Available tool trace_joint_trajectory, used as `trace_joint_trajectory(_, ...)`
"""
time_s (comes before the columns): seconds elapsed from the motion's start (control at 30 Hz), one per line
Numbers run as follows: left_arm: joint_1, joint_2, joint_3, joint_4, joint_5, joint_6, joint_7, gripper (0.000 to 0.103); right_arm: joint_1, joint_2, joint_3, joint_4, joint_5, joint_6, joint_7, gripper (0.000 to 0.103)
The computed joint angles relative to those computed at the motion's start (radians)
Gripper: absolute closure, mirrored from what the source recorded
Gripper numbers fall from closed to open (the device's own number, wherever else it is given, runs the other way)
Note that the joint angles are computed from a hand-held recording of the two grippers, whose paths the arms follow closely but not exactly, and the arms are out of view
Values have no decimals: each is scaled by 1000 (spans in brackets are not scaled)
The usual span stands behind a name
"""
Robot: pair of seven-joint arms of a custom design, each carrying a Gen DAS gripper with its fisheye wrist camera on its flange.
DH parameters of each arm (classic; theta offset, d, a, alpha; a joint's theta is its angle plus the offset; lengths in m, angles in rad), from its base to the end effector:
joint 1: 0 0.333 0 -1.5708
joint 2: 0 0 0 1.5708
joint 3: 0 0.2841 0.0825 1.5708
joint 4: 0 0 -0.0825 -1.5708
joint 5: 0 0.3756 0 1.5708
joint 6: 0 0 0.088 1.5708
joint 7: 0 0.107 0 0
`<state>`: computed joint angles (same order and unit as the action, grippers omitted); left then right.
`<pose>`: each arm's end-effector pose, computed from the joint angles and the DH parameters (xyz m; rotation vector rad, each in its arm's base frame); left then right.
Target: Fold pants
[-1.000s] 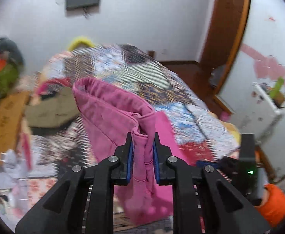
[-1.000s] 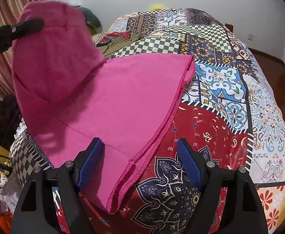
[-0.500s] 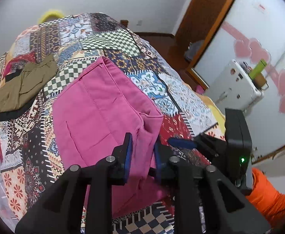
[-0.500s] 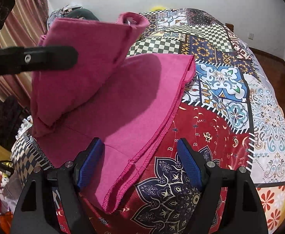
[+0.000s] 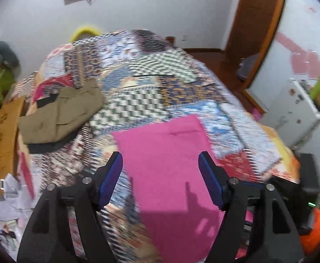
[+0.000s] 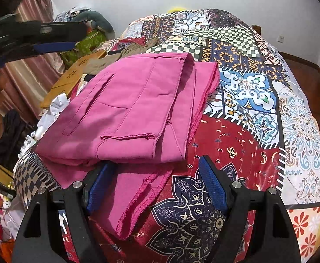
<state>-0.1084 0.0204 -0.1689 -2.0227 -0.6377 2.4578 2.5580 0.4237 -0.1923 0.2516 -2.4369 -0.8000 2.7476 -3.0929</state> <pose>0.5618 -0.1591 0.4555 -1.0101 2.6633 -0.9135 0.3666 0.3314 0.3925 -1.5259 1.9891 -0.4288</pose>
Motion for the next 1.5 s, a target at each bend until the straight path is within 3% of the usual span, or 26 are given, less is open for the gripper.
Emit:
trace_joint_trajectory(0.07,-5,70,-1,61,82,30,-74,31,1,-9,-1,-9,6,2,2,27)
trace_joint_trajectory(0.23,-14,257,1,254,252,-1,-252,31,2,-28,5,-16,20,-23,-7,27)
trace_joint_trajectory(0.43,-69,407,27,373,477,29,-411,31,5,-48,10,-21,35,-56,-28,27)
trace_joint_trajectory(0.53,-103,461,58,383,604,68,-464,20,7,-49,9,-18,50,-71,-45,27)
trace_joint_trajectory(0.63,-64,456,33,350,585,121,-445,11,11,-51,14,-12,59,-107,-55,27)
trace_joint_trajectory(0.87,-7,370,31,229,576,184,-381,10,10,-96,21,-37,61,-158,-31,27)
trace_joint_trajectory(1.1,66,276,45,122,528,153,-328,11,-3,-158,45,-64,37,-218,23,27)
trace_joint_trajectory(1.3,128,196,45,38,426,80,-262,11,-7,-173,55,-61,17,-228,54,27)
trace_joint_trajectory(1.5,147,73,43,-117,313,111,-139,11,-6,-136,59,-27,-21,-200,61,27)
